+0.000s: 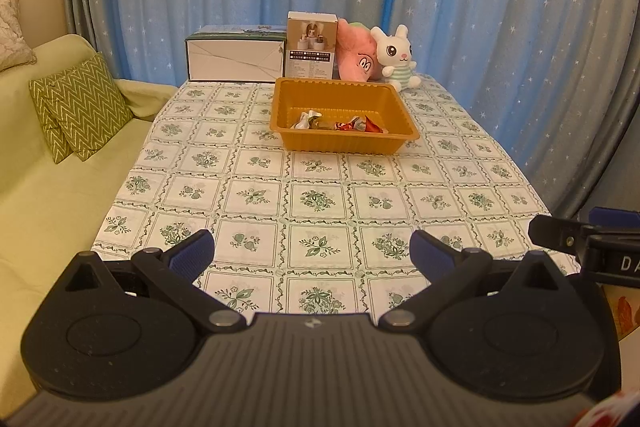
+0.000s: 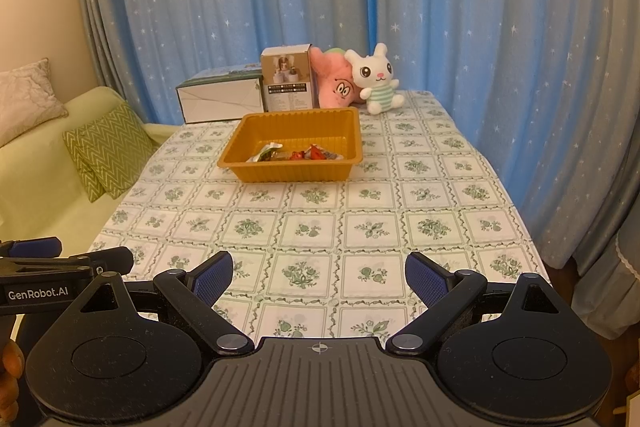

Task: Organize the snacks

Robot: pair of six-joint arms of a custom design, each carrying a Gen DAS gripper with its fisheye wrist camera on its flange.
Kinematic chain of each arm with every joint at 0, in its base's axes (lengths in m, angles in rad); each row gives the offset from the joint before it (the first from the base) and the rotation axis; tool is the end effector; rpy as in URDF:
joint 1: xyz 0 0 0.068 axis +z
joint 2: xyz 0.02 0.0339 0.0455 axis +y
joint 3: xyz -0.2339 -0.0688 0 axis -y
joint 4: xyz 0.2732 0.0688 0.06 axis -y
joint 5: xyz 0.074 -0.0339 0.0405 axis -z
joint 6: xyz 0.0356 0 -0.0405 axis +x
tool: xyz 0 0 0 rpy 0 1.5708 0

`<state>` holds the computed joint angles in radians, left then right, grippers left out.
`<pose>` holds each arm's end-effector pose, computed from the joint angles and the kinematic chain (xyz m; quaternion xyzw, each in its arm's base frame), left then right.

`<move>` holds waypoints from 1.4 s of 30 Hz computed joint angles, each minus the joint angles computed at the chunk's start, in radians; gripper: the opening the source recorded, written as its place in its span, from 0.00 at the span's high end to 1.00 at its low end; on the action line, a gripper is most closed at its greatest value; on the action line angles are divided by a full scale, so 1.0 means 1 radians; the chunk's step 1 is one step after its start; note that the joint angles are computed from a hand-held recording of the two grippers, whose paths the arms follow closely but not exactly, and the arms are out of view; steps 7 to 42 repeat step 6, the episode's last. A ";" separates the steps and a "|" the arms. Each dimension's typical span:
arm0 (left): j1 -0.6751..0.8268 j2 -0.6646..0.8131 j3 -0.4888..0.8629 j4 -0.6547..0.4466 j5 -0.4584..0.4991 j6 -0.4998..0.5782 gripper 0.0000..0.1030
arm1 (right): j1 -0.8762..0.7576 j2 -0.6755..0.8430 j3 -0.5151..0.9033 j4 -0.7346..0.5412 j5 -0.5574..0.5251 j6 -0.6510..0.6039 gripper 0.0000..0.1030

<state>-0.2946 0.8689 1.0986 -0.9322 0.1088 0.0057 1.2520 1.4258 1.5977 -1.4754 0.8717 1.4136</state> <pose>0.1949 -0.0632 0.3421 0.1581 0.8923 -0.1093 0.4085 0.1107 0.2485 0.3573 0.1286 0.8910 0.0187 0.4351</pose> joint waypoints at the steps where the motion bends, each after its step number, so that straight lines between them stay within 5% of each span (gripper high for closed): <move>1: 0.000 -0.005 -0.007 0.006 -0.002 -0.001 0.00 | 0.000 -0.002 -0.005 0.003 -0.001 0.002 0.10; 42: 0.002 -0.001 -0.011 0.022 0.001 -0.011 0.00 | 0.001 -0.005 -0.011 0.006 -0.002 0.005 0.10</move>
